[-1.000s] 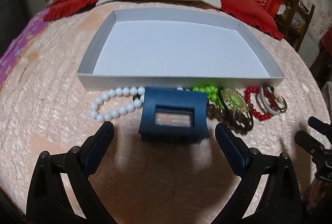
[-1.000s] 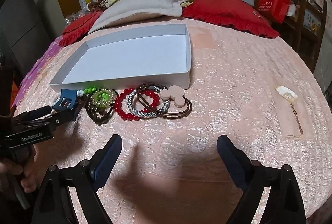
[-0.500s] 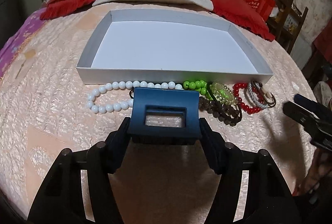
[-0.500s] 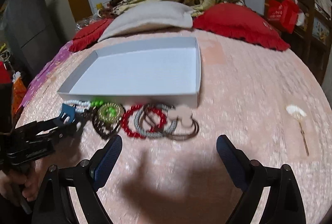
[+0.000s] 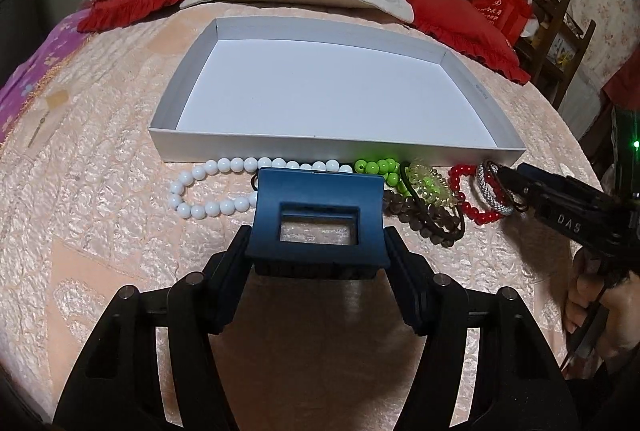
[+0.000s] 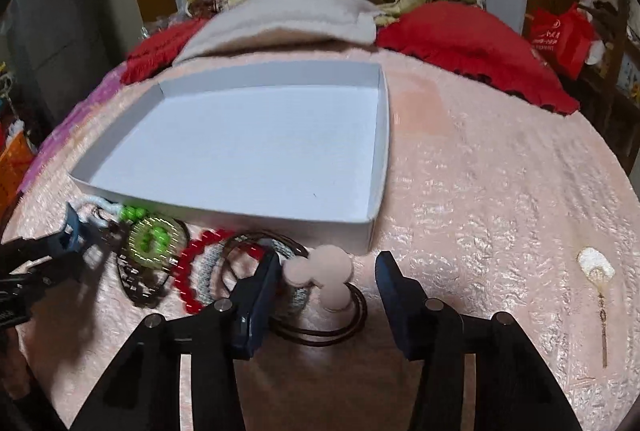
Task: Organize jewelry
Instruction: 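Carry the blue clip into the tray with the left gripper while the right drops the hair tie there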
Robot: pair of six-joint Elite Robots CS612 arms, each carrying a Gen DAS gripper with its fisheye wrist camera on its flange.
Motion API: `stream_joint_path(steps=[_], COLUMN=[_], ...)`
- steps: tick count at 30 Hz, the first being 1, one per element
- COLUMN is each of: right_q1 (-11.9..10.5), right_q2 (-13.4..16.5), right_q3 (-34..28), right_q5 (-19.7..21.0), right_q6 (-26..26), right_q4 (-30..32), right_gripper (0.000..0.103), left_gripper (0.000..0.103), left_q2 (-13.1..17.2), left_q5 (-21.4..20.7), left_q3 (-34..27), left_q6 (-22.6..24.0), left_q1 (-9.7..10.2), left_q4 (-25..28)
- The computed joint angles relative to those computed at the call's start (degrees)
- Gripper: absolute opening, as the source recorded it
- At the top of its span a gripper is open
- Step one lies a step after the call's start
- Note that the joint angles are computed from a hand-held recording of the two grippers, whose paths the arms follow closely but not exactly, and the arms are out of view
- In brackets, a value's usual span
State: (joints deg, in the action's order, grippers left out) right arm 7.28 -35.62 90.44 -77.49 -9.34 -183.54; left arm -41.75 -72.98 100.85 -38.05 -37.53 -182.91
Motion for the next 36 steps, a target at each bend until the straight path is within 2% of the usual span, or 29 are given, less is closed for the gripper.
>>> stream_joint_path(steps=[5, 8, 11, 15, 23, 26, 31, 36], right_q1=[-0.3, -0.4, -0.4, -0.3, -0.3, 0.2, 0.4, 1.0], right_q2=[0.2, 0.2, 0.2, -0.2, -2.6, -3.4, -4.3, -4.8], right_q3=[-0.4, -0.4, -0.3, 0.6, 5.4, 6.7, 8.4, 9.8], right_q5=[2.4, 3.9, 4.2, 3.8, 3.5, 1.1, -0.2, -0.4], right_q6=[-1.0, -1.1, -1.0, -0.8, 0.8, 3.5, 8.6, 7.7], right_q4=[1.2, 1.5, 1.5, -0.4, -8.2, -9.7, -11.1, -13.7], right_gripper=[0.045, 0.035, 0.035, 0.034, 0.034, 0.034, 0.034, 0.034], left_gripper=[0.063, 0.063, 0.063, 0.063, 0.063, 0.063, 0.063, 0.063], left_q2=[0.2, 0.3, 0.5, 0.5, 0.5, 0.4, -0.1, -0.1], left_q5=[0.1, 0.3, 0.4, 0.9, 2.6, 3.8, 6.1, 6.6], left_q3=[-0.5, -0.6, -0.8, -0.8, -0.7, -0.4, 0.3, 0.4], left_q6=[0.2, 0.2, -0.1, -0.3, 0.1, 0.2, 0.4, 0.4], left_q1=[0.01, 0.01, 0.13, 0.08, -0.37, -0.65, -1.24, -1.32], left_q4=[0.8, 1.1, 1.4, 1.2, 1.1, 1.0, 0.9, 1.3])
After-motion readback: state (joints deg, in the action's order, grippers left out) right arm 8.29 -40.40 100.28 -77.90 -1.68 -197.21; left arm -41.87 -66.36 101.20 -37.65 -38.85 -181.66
